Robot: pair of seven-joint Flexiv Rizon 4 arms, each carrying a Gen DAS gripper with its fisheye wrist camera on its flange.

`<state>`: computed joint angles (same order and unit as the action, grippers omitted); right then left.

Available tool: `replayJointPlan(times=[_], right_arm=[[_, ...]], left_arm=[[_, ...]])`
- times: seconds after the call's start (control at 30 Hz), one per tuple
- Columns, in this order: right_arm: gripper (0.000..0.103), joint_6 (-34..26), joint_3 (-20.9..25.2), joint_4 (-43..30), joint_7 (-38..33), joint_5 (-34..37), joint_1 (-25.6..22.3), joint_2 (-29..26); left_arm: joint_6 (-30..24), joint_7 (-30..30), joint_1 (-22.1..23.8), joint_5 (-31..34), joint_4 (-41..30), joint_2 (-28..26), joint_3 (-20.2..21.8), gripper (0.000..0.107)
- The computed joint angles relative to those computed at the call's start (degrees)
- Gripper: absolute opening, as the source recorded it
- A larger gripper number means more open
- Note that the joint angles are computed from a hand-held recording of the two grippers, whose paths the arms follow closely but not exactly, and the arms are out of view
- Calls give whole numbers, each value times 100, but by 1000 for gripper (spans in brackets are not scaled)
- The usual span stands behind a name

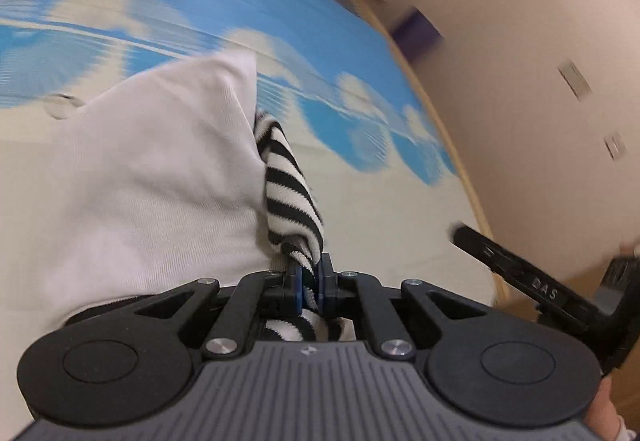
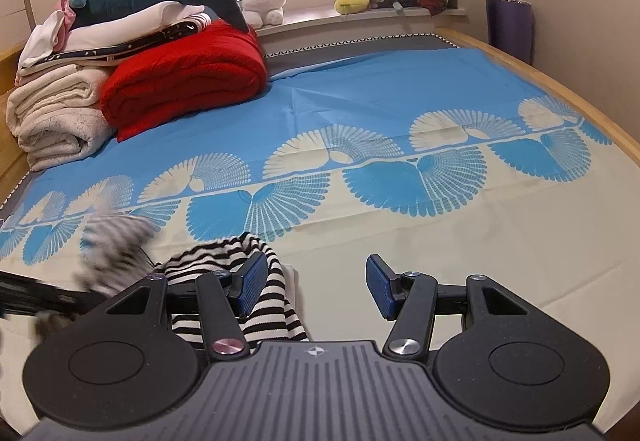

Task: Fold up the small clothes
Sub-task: 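Fold the lifted fabric over the bundle with the left tool while the right tool grasps the white hood edge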

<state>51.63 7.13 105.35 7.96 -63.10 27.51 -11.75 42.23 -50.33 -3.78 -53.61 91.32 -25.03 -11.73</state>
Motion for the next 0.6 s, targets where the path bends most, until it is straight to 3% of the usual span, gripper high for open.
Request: replayJointPlan(times=[0.07,0.17,0.23,0.3,0.5,0.6], right_arm=[[57,18,-7,-7,-16,-26,-4,-8],[57,10,13,-33,-225,103,-11,-35],[57,69,9,-20,-322,134,-21,-32],[57,225,-2,-1,-329,166,-48,-36],[57,1531,-43,-119,-342,529,-131,-335],[58,1828,276,-480,-1410,1674,-118,-730]], left_arm=[[175,99,-195,99,17,-32,-86,11],[-167,723,-85,-405,67,19,-333,17],[-70,1023,-58,-802,183,147,-289,38],[154,955,-60,-888,256,234,-95,40],[853,217,-2,218,439,415,480,40],[1049,115,113,803,512,514,622,40]])
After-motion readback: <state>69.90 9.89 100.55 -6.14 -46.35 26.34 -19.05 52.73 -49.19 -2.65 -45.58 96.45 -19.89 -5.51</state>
